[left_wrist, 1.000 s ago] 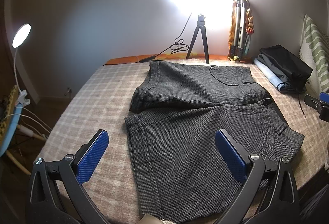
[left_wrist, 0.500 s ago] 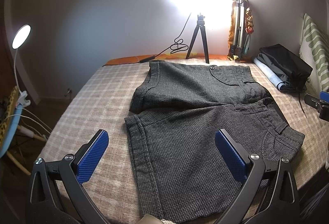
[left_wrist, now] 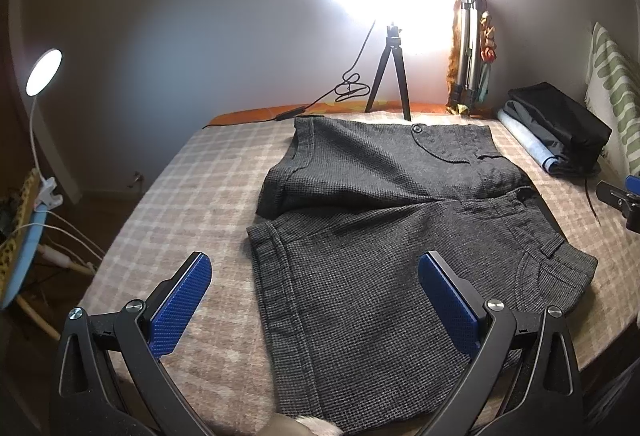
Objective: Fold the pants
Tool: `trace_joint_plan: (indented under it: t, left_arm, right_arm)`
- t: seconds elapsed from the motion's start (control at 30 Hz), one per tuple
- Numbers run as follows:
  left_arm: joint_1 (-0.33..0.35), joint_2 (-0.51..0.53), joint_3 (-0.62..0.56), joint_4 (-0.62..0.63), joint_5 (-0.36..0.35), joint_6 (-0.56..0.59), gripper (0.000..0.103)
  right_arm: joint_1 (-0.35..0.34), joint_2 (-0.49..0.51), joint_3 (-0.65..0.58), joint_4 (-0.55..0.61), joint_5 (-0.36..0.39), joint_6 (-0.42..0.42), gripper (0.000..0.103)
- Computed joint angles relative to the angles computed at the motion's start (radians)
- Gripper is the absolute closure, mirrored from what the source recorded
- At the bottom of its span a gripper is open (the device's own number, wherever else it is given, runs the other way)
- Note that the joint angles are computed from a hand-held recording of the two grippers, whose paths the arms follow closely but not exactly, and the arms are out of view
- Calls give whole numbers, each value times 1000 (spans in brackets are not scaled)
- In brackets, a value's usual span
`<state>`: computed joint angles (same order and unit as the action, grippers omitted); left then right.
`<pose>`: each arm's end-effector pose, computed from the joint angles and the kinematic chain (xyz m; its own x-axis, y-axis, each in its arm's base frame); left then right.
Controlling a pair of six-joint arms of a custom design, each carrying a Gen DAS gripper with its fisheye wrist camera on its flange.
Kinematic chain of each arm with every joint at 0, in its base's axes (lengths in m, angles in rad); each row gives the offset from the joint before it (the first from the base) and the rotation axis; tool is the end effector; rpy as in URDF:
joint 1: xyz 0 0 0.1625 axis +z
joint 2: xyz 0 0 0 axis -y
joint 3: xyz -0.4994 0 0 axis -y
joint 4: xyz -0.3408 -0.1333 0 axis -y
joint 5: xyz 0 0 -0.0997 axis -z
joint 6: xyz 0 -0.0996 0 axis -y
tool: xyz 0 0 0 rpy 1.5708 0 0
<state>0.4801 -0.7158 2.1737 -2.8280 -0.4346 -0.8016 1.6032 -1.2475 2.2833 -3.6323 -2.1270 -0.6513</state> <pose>-0.3442 -0.4314 0.0906 -0.6482 -0.0073 -0.7615 0.5801 0.6431 -0.4999 0.0955 -0.4536 0.3842 -0.6765 0.0228 0.7361 -0.5368 0.6690 -0.5141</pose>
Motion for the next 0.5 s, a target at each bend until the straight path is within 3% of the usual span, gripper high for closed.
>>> trace_joint_plan:
  t: [0.37, 0.5]
  left_arm:
    - [-14, -26, 17, 64, -11, -33, 1]
    - [-23, -31, 36, 63, -8, -25, 1]
  right_arm:
    - [-43, -47, 40, 31, 122, -30, 0]
    - [-53, -57, 71, 12, 159, -95, 0]
